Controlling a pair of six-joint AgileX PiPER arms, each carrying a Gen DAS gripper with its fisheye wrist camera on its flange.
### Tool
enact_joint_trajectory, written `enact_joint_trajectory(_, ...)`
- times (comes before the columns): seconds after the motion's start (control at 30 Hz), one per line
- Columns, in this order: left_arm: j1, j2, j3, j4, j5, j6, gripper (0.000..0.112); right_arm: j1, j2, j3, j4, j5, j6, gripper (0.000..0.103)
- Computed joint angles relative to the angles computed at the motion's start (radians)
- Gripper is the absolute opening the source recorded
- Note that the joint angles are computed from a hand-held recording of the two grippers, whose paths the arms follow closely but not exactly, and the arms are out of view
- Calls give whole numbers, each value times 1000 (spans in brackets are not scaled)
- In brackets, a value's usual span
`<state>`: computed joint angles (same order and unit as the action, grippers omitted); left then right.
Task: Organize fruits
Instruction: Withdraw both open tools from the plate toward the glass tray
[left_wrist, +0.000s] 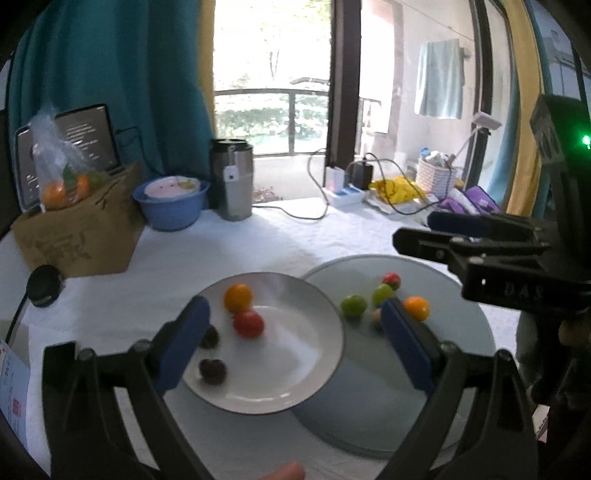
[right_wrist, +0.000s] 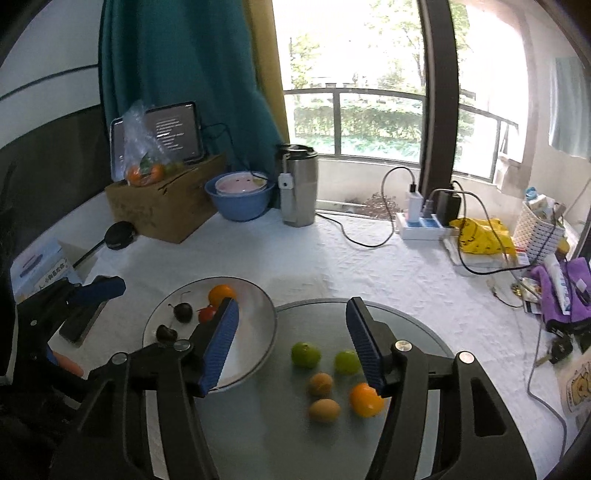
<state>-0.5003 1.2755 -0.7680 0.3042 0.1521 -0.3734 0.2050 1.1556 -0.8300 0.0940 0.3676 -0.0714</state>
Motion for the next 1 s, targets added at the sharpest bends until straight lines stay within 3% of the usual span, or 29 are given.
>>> enact_joint_trajectory(0.17, -85, 46, -35, 174, 18, -173, 95, -89, -39, 36, 141, 6, -156, 63)
enact_joint_trajectory(0.6, -216, 198, -136, 225, 37, -227, 95, -387, -62, 110, 587, 67, -670, 63)
enact_joint_trajectory(0.87, -247, 287, -193, 61, 44, -34, 95, -509, -18, 131, 772, 105, -890, 63)
enact_joint_trajectory(1.0, -248, 349, -234, -154, 60, 196, 95, -553, 25, 141, 842, 118, -981, 63)
